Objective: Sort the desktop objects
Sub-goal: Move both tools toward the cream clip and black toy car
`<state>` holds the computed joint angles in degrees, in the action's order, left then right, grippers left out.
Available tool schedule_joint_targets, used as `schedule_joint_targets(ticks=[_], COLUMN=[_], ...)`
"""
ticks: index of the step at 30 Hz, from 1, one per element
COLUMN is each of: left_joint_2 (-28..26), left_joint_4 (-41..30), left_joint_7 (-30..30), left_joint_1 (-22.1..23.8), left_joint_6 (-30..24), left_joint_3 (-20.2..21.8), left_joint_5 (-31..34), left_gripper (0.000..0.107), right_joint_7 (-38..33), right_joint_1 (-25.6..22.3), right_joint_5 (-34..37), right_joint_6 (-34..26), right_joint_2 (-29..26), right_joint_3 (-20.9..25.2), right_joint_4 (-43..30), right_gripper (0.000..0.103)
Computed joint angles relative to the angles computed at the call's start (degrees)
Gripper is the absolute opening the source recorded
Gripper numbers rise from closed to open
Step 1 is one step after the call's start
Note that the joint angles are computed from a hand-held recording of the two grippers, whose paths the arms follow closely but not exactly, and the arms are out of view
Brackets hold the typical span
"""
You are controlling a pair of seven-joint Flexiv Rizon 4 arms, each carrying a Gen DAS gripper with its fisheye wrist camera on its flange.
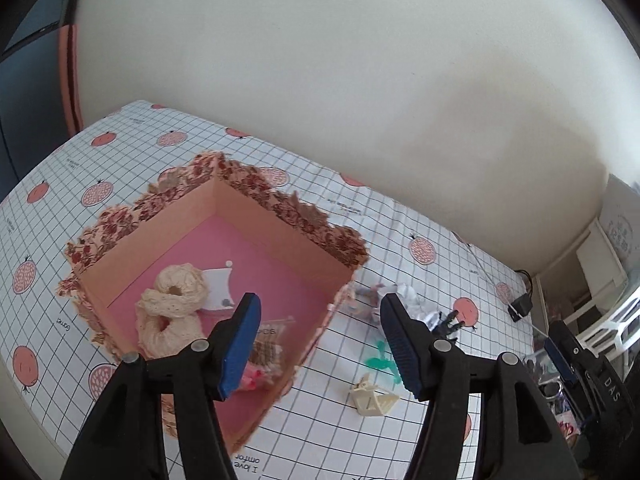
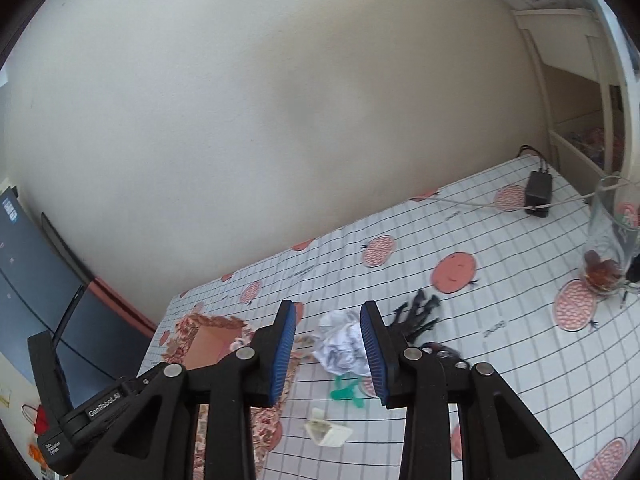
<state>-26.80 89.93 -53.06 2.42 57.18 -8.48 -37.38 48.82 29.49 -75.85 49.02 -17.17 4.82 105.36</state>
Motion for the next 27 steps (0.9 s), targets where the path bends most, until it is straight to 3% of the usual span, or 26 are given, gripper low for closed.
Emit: schedule_joint_targets(ticks=[1,3,6,13,21,27], left_joint_2=[0.32,0.93,0.74,-2.7,-5.43,-5.75], left_joint_4=[0.49,1.52,1.8,-0.14,-1.78,-0.6], left_joint_7=[0.86,2.35,2.24,-7.7,-16.81,-17.44], left_joint_1=[-0.32,-1.07,-2.84,-8.22,-9.42,-10.26], left_joint_6=[0.28,0.21,-2.17,-7.17,-13.57,-10.92], left_joint_3=[-0.47,-1.07,-0.61,4.25,5.52,5.54], left_joint_5=[0.01,0.2,2.45,15.33,22.0,25.2], left_gripper=[0.063,0.064,0.071,0.071,0.071,0.071], right_joint_7=[-0.01,0.3,0.69,-6.62,-5.93,-5.05], right_joint_1=[-0.23,-1.45,-3.21,-4.4,-2.59,-1.24], right_joint_5=[0.89,3.01,7.12,17.02,15.07,14.6], right_joint_6=[-0.84,-0.25,2.31,10.18,20.89,23.31], right_joint_2=[1.06,2.53,3.28,-1.69,-5.92,-7.91], right_joint_3=[0.25,0.85,1.55,0.84,-4.67,-7.12], right_joint_4=[1.41,4.13,7.12,8.07,8.11,7.6], right_gripper=[0.037,0.048,0.049,0.05,0.051,0.051])
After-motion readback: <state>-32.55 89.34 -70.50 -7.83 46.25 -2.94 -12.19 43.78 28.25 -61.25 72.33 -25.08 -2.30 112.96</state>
